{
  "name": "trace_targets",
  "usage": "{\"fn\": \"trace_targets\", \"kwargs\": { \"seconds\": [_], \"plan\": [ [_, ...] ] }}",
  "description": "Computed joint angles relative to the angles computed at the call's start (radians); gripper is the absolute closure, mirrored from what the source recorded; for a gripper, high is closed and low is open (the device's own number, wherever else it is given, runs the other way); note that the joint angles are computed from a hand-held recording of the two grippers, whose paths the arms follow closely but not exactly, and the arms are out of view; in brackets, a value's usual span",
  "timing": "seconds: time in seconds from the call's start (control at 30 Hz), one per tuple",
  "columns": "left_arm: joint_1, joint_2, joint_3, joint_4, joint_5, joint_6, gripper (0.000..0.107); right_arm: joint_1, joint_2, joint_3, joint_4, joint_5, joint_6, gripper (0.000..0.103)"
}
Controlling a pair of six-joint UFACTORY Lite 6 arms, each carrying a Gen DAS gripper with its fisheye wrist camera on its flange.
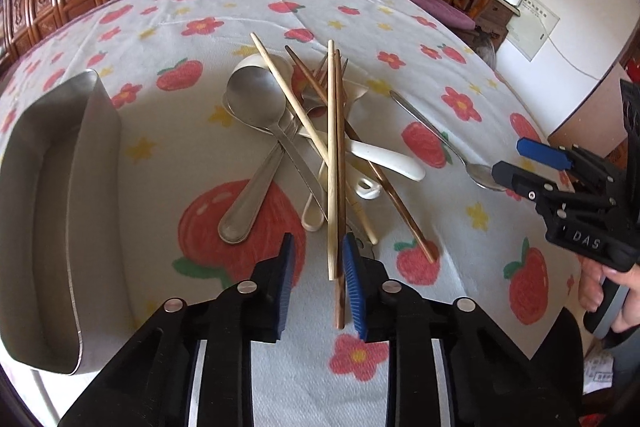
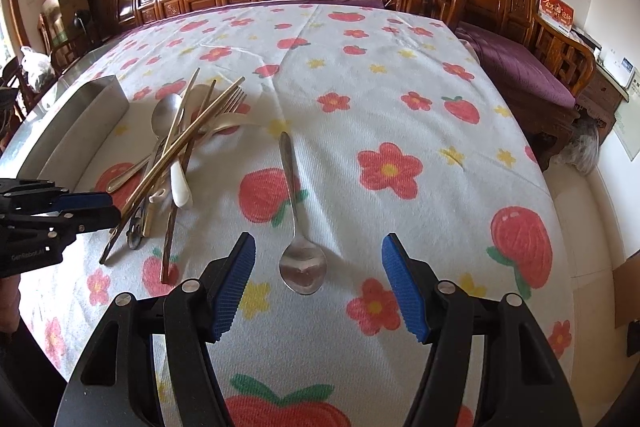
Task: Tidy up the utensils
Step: 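Close the left gripper on a wooden chopstick while the right gripper closes on a silver spoon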
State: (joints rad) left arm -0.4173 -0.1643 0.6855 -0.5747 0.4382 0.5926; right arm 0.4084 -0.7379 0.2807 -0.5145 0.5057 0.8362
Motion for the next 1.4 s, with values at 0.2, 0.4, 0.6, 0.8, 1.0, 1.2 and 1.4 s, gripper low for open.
{"fn": "trace_targets", "kwargs": {
  "seconds": [0.2, 0.4, 0.6, 0.8, 1.0, 1.2, 1.4],
  "plan": [
    [0.01, 0.033, 0.018, -0.068, 0.01, 0.054, 0.101, 0.002, 0.006, 0.002, 0.003, -0.005, 0.0, 0.035],
    [0.009, -0.039, -0.013, -0.063, 0.009, 0.046, 0.103, -0.012, 0.016, -0.01, 0.034, -0.029, -0.035, 0.035],
    [-0.007, -0.14, -0.043, 0.027, 0.014, -0.036, 0.103, -0.065, 0.016, -0.036, 0.116, -0.074, -0.124, 0.046],
    [-0.033, -0.235, -0.069, 0.117, 0.028, -0.127, 0.103, -0.16, 0.001, -0.057, 0.285, -0.118, -0.306, 0.055],
    [-0.02, -0.293, -0.087, 0.127, 0.058, -0.137, 0.103, -0.133, 0.046, -0.06, 0.188, -0.136, -0.201, 0.069],
    [0.006, -0.355, -0.093, 0.153, 0.095, -0.155, 0.103, -0.047, 0.076, -0.047, 0.052, -0.118, -0.03, 0.075],
    [0.02, -0.418, -0.103, 0.193, 0.13, -0.191, 0.103, 0.047, 0.12, -0.02, -0.064, -0.081, 0.123, 0.084]
  ]
}}
